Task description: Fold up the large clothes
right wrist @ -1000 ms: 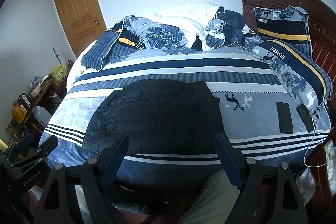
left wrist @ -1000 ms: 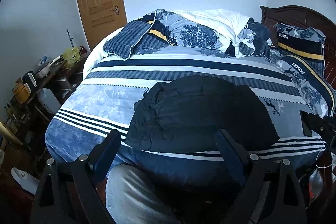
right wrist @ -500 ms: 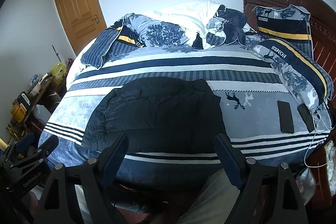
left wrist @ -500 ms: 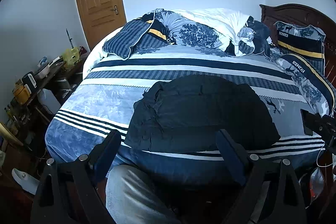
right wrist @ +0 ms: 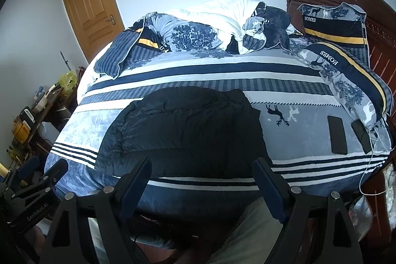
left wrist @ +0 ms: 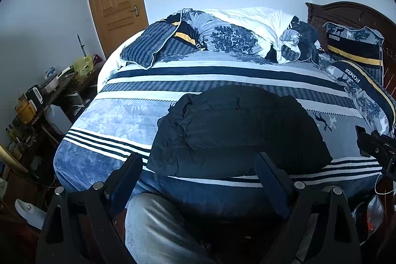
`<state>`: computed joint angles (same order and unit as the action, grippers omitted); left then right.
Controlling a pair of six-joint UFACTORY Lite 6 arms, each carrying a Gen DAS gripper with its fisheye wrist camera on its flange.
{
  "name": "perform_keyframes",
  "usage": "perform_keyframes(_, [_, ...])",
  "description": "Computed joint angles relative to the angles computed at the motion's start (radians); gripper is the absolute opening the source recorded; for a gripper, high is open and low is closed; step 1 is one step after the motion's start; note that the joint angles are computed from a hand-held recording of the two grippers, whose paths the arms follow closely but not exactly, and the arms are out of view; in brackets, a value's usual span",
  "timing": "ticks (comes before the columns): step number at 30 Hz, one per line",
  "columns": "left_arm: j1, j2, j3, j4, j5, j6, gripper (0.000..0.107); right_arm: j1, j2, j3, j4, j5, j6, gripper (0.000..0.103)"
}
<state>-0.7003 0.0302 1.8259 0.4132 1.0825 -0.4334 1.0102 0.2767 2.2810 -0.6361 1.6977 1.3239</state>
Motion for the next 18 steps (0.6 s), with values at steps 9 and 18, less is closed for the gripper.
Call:
perform_keyframes(9, [0.007, 0.000, -0.006, -0.015, -0.003, 0.016, 0.092, -0.014, -0.020, -0.042, 0.018, -0.022, 0.002, 0.086])
perform_keyframes(18, [0.019, 0.005, -0.013, -0.029, -0.012, 0.034, 0.092, -0.034, -0.028, -0.071, 0.040, -0.043, -0.001, 0.086])
